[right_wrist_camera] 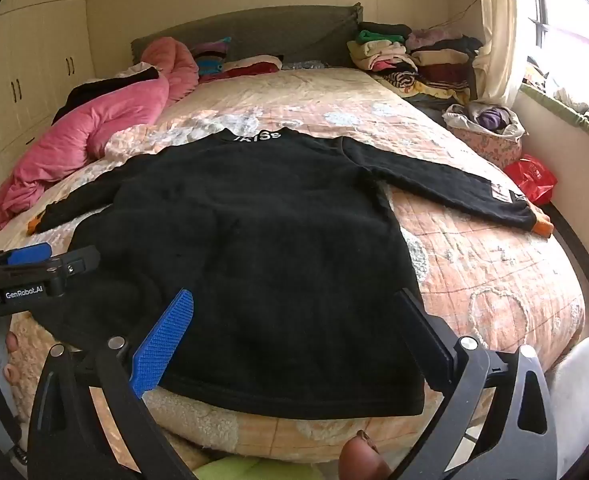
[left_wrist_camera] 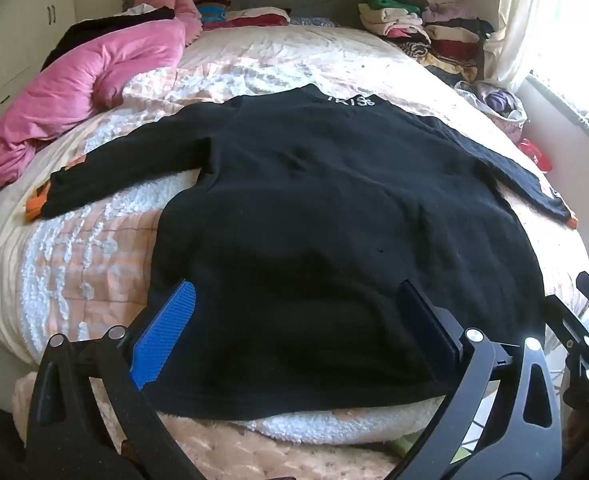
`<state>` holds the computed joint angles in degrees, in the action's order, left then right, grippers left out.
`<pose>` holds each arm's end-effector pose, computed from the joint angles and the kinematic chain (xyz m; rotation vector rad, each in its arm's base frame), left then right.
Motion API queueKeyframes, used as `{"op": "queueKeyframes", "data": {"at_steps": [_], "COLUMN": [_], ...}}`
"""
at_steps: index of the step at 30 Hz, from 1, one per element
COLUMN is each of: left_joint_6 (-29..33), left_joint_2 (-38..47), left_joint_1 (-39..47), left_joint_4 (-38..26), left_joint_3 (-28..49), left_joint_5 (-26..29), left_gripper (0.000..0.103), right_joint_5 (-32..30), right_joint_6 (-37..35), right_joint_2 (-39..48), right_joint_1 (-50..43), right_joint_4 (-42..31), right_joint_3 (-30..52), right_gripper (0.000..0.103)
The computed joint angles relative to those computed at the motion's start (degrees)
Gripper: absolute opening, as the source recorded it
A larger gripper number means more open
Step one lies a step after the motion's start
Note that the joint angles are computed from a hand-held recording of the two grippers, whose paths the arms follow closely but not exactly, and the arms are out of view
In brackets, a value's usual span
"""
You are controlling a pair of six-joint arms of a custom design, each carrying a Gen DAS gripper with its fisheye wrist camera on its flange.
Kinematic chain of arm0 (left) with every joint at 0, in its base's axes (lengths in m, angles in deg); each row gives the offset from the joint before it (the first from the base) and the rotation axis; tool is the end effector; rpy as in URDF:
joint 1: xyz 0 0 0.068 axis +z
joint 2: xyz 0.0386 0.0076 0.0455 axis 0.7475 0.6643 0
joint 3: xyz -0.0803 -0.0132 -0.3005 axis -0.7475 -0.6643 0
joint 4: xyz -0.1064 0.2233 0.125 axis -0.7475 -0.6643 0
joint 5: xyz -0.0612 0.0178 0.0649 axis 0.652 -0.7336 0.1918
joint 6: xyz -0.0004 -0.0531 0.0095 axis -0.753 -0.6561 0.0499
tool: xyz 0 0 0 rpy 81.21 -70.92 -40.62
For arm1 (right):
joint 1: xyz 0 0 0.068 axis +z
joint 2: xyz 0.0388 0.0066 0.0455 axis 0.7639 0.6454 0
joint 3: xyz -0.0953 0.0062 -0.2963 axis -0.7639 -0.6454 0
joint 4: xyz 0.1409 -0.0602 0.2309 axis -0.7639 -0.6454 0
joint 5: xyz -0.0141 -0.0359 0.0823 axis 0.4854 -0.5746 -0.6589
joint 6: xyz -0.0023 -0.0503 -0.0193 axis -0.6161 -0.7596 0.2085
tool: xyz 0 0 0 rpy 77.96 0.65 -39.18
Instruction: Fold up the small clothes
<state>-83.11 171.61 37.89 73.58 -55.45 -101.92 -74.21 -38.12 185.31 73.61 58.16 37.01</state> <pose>0.1547 -0.0194 0.0721 -0.3748 2.4157 0.0647 0.1833 0.0810 0.0616 -0.4078 2.2694 0.2525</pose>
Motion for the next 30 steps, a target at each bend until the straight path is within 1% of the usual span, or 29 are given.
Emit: {"op": "queueKeyframes", "data": {"at_steps": [2,3,5,8,10,12,14,17,18,30], "left_joint_6": [0.0,0.0,0.0,0.0,0.1,0.0,0.0,0.1,0.1,0.1], "left_joint_2": [0.1,0.1,0.2,0.2,0.3,0.2,0.2,0.3,0.3,0.8], "left_joint_1": [0.0,0.0,0.0,0.0,0.0,0.0,0.0,0.0,0.0,-0.2], "left_joint_4": [0.2,0.4,0.6,0.6,0.6,0.6,0.7,0.8,0.9,1.4], "left_joint_3": [0.0,-0.1,-0.1,-0.1,-0.1,-0.1,-0.2,-0.2,-0.2,-0.1], "left_joint_5": [0.1,0.0,0.0,0.0,-0.1,-0.1,0.0,-0.1,-0.1,-0.4], "left_gripper": [0.095,0.095,0.095,0.095,0.095,0.095,0.095,0.095,0.095,0.095], "right_joint_5": [0.4,-0.3,-0.5,-0.1,-0.5,-0.8,-1.2,0.2,2.0,2.2], "right_joint_6": [0.2,0.2,0.4,0.4,-0.1,-0.8,-1.4,-0.7,0.4,0.5], "right_joint_2": [0.4,-0.7,0.2,0.4,-1.2,0.1,-0.9,-1.2,-1.5,-1.2], "right_joint_1": [0.5,0.3,0.1,0.5,-0.2,-0.8,-1.4,0.1,2.1,2.3], "right_joint_4": [0.6,-2.3,0.6,0.9,-1.1,0.5,-0.6,-0.3,0.4,0.8], "right_joint_3": [-0.2,0.5,-0.4,-0.5,0.0,-0.1,0.1,-0.3,-1.0,-1.1], "right_gripper": [0.099,0.099,0.099,0.099,0.099,0.099,0.099,0.099,0.099,0.099]}}
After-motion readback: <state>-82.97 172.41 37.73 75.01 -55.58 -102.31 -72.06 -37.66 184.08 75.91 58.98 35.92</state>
